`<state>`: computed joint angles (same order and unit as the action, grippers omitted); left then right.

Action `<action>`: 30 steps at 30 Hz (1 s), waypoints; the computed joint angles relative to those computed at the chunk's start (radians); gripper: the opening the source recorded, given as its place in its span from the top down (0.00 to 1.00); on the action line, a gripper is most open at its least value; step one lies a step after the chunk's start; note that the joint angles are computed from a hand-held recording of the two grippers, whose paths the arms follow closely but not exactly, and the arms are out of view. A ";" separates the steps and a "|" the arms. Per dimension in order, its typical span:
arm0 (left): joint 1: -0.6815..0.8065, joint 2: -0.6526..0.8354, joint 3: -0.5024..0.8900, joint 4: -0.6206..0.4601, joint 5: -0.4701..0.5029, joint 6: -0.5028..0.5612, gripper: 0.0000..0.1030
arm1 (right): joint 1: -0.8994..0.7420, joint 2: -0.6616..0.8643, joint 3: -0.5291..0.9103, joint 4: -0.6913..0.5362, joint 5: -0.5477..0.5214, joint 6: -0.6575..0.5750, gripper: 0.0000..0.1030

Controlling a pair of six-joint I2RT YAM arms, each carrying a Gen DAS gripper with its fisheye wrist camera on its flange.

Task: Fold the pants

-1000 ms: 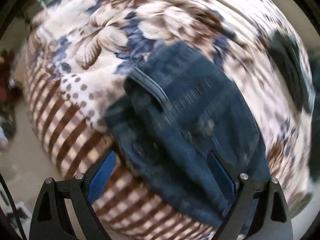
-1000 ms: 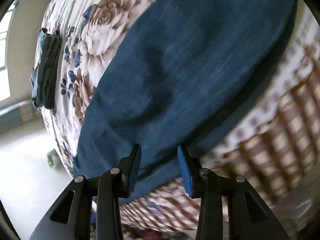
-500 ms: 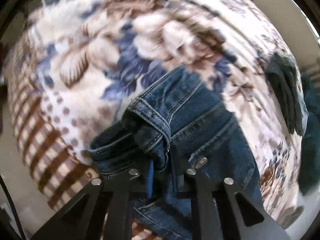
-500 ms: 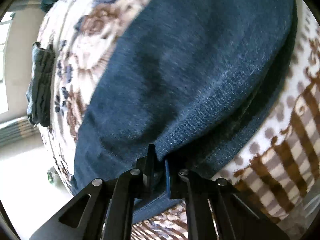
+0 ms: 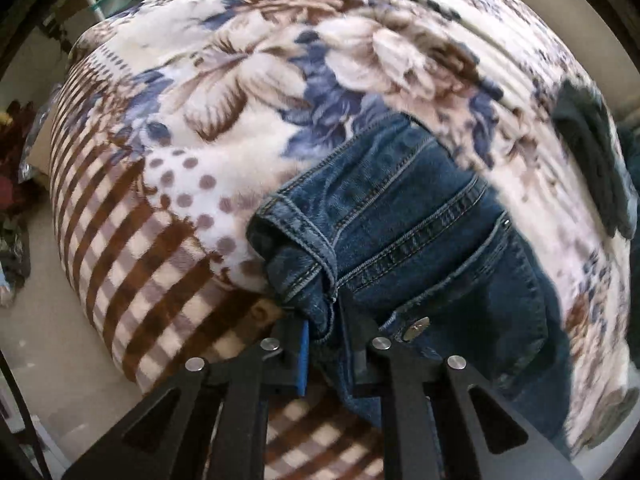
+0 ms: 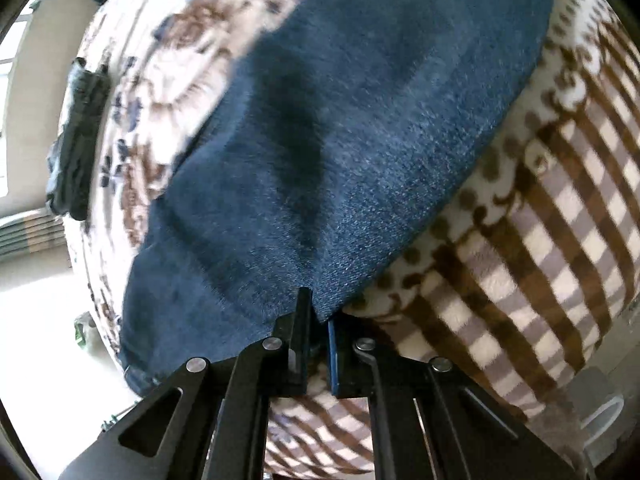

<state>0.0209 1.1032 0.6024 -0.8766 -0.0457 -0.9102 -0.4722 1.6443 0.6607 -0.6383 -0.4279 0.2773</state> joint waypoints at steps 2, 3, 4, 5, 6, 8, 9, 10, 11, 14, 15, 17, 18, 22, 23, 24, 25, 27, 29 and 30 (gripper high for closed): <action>0.014 0.008 0.015 -0.010 0.016 0.027 0.83 | 0.008 0.055 0.007 0.035 -0.004 0.007 0.91; 0.016 0.008 0.036 -0.035 0.025 0.029 0.78 | 0.005 0.079 0.020 0.030 -0.010 0.001 0.90; 0.011 0.006 0.049 -0.053 0.030 0.027 0.73 | -0.006 0.106 0.041 0.008 -0.025 -0.020 0.87; 0.000 0.004 0.070 -0.084 0.033 0.028 0.72 | -0.019 0.123 0.056 -0.011 -0.041 -0.043 0.85; -0.023 0.009 0.097 -0.120 0.026 0.025 0.68 | -0.034 0.137 0.074 -0.041 -0.056 -0.073 0.76; -0.132 0.028 0.155 -0.186 -0.020 -0.007 0.50 | -0.074 0.133 0.110 -0.123 -0.055 -0.143 0.50; -0.213 0.052 0.190 -0.222 -0.063 -0.039 0.29 | -0.103 0.114 0.123 -0.156 -0.047 -0.175 0.39; -0.327 0.099 0.241 -0.261 -0.116 -0.089 0.06 | -0.139 0.094 0.139 -0.188 -0.041 -0.207 0.38; -0.402 0.146 0.283 -0.276 -0.151 -0.113 0.02 | -0.182 0.080 0.167 -0.224 -0.022 -0.240 0.38; -0.603 0.356 0.447 -0.280 -0.208 -0.185 0.02 | -0.321 0.088 0.288 -0.274 0.036 -0.299 0.38; -0.632 0.404 0.487 -0.271 -0.201 -0.195 0.02 | -0.363 0.109 0.339 -0.275 0.052 -0.305 0.38; -0.689 0.534 0.598 -0.229 -0.175 -0.220 0.02 | -0.445 0.182 0.475 -0.257 0.085 -0.296 0.38; -0.714 0.614 0.675 -0.208 -0.159 -0.230 0.02 | -0.477 0.229 0.551 -0.247 0.097 -0.282 0.38; -0.789 0.880 0.991 -0.245 -0.176 -0.225 0.02 | -0.552 0.476 0.896 -0.202 0.152 -0.218 0.38; -0.805 0.955 1.091 -0.273 -0.181 -0.221 0.02 | -0.561 0.554 0.998 -0.210 0.159 -0.208 0.38; -0.815 1.016 1.179 -0.302 -0.183 -0.217 0.02 | -0.567 0.637 1.107 -0.242 0.156 -0.213 0.38; -0.828 1.077 1.268 -0.331 -0.186 -0.214 0.02 | -0.567 0.717 1.215 -0.286 0.158 -0.218 0.41; -0.849 1.188 1.444 -0.401 -0.191 -0.209 0.02 | -0.558 0.859 1.410 -0.376 0.158 -0.253 0.89; -0.866 1.288 1.615 -0.480 -0.202 -0.200 0.02 | -0.548 0.888 1.454 -0.372 0.164 -0.300 0.94; -0.872 1.325 1.680 -0.511 -0.210 -0.197 0.02 | -0.542 0.859 1.419 -0.335 0.170 -0.323 0.94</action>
